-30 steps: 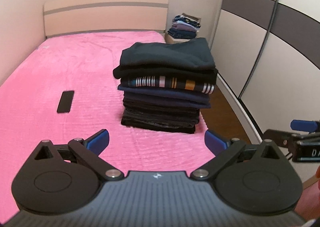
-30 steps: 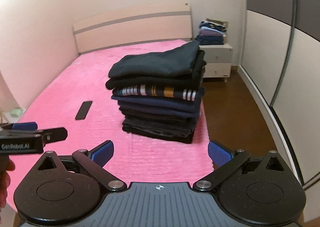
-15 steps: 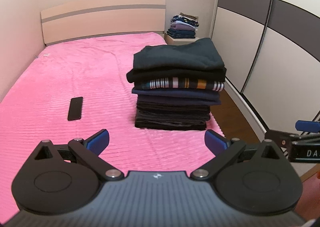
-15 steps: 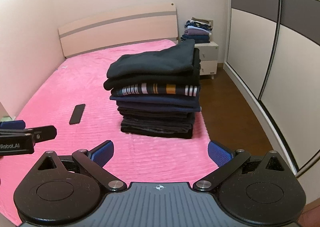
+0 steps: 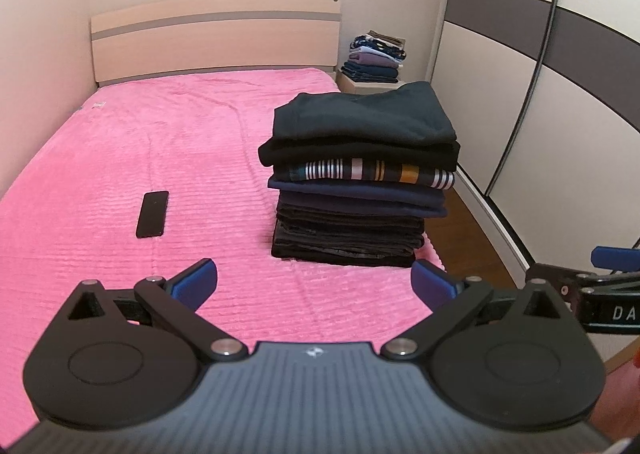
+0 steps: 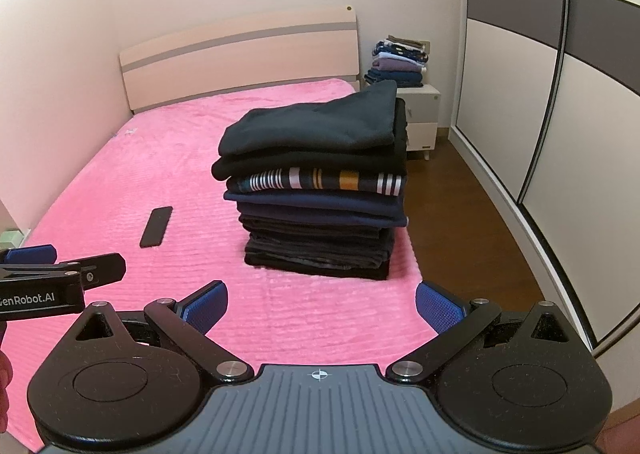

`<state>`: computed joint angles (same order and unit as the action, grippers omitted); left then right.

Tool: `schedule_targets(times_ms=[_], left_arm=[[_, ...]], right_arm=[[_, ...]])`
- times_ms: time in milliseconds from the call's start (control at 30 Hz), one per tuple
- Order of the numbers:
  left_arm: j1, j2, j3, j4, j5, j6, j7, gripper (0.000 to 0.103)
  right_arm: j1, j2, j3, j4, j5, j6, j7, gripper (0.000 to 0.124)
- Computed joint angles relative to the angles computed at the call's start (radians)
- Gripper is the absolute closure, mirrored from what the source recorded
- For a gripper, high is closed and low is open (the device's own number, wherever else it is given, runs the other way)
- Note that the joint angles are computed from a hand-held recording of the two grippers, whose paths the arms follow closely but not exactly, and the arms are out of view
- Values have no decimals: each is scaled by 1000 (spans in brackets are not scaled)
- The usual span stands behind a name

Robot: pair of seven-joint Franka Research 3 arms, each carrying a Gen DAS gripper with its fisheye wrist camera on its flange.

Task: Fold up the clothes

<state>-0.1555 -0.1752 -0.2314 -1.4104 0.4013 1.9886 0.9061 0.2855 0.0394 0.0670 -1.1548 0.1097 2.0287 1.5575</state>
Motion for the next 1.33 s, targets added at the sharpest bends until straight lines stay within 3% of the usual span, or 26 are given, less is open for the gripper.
schedule_targets(times_ms=[767,1333], left_arm=[[-33,41,-18,44,59,-49,-11,1],[-25,11,-20,-4,73,-16,-27,1]], right_arm=[[-16,-12,-6,-21,27,-4,-22,21],[-14,-15,-4,-29,30,-4,-34,22]])
